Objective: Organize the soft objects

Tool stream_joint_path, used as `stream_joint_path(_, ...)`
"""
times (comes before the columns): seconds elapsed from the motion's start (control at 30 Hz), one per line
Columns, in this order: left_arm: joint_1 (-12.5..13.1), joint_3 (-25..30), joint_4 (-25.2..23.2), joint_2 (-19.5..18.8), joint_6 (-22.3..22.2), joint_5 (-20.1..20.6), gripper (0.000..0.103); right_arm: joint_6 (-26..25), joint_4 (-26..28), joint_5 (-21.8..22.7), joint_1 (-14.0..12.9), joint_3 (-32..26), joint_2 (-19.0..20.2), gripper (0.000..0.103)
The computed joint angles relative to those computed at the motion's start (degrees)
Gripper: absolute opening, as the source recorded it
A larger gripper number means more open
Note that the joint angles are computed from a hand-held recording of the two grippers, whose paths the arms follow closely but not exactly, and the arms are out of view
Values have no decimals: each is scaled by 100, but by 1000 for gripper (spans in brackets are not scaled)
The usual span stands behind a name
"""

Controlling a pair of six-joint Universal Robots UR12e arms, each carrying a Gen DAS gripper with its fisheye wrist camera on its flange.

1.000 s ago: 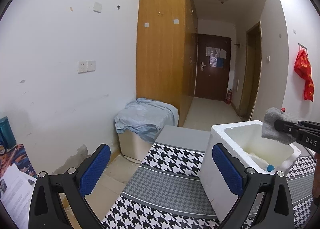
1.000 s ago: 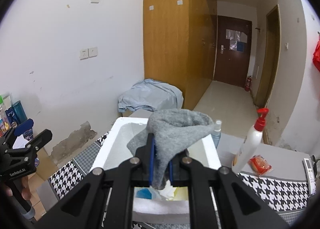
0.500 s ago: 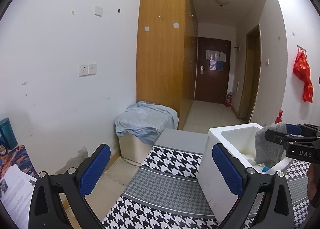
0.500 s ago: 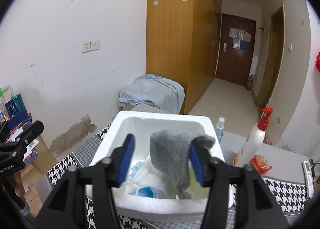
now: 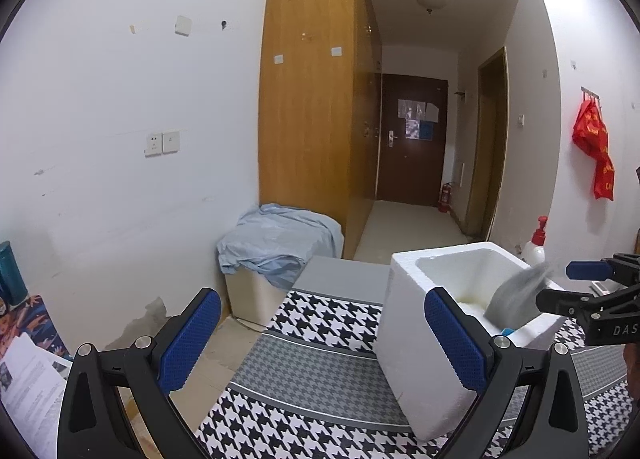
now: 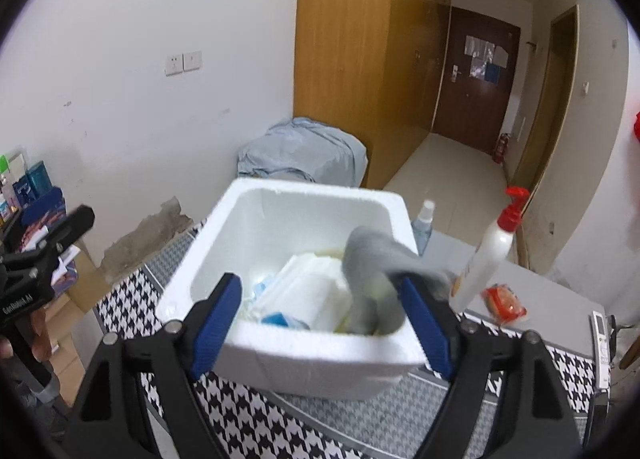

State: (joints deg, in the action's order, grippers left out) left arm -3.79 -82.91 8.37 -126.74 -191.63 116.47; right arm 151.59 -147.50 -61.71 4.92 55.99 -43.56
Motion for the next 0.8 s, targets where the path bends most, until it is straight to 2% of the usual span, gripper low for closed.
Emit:
stream_joint_path(0.27,-66,-17,42,29,59,-76,102,89,-353,298,-95,341,-187,85)
stream_joint_path(0.43,-124,-50,96,73,82,-218,102,211,-834,370,-153,668,-326,85)
stream_joint_path(0.47,-141,-67,121,84,84,-249,102,257,-965,393,-174,750,-357,86)
stream_joint_path(0.53,-176,-97,157,106,133,-359,102,348,-1281,375,-203,942,-433,98)
stream_joint_path(0.57,-192,-111,179,116,148,-405,102,413,-1506,367,-225,1070,-478,101)
stream_joint_path(0.67,-273,-154,204,152,227,-488,102,665,-2106,413,-297,1378,-591,102)
stream_joint_path(0.8,-376,-222,367,198,267,-576,102,872,-2554,552,-401,1724,-737,103)
